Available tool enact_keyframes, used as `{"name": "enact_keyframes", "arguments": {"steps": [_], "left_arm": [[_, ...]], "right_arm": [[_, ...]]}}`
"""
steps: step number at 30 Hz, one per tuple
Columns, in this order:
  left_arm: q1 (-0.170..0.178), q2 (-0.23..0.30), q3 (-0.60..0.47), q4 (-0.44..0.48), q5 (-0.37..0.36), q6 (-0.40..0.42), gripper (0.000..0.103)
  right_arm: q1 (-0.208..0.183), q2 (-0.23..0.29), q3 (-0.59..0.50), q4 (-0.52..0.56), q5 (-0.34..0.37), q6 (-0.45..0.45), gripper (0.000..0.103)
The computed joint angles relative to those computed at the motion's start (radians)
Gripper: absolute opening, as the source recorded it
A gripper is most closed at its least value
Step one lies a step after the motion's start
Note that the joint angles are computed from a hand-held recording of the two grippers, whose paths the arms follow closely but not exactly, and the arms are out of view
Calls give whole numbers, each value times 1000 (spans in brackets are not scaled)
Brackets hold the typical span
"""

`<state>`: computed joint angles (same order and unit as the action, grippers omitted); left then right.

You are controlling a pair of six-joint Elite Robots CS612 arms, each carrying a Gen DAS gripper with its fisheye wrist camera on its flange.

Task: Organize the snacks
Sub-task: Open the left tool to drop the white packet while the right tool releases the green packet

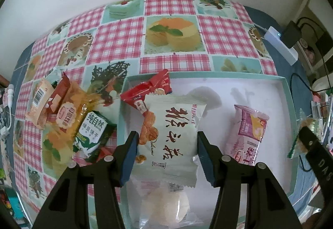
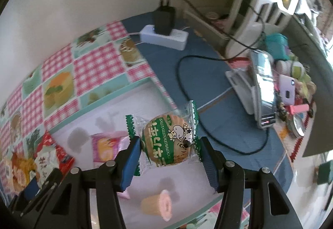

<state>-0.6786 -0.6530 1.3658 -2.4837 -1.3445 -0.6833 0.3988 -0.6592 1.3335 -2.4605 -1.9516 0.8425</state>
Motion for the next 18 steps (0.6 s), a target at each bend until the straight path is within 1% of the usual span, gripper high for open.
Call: {"name": "enact_keyframes", "arguments": {"steps": [4, 8, 9, 11, 15, 18], "left_arm": [[-2, 1, 3, -12, -23, 18, 57], [-5, 0, 5, -9, -26, 22, 58], [-5, -1, 6, -8, -26, 21, 60], [-2, -3, 8, -3, -31, 10, 65], [4, -8, 11, 6, -39, -20, 66], [7, -19, 19, 29, -19, -52, 67]], "right_arm": [[-4, -5, 7, 30, -29, 36, 60], [-10, -7, 12, 56, -18, 52, 60], [-10, -6, 10, 59, -15, 51, 60], [-13, -4, 9, 62, 7, 42, 60], [-9, 7, -7, 87, 8, 30, 62], [-9, 8, -10, 94, 10, 24, 63]]}}
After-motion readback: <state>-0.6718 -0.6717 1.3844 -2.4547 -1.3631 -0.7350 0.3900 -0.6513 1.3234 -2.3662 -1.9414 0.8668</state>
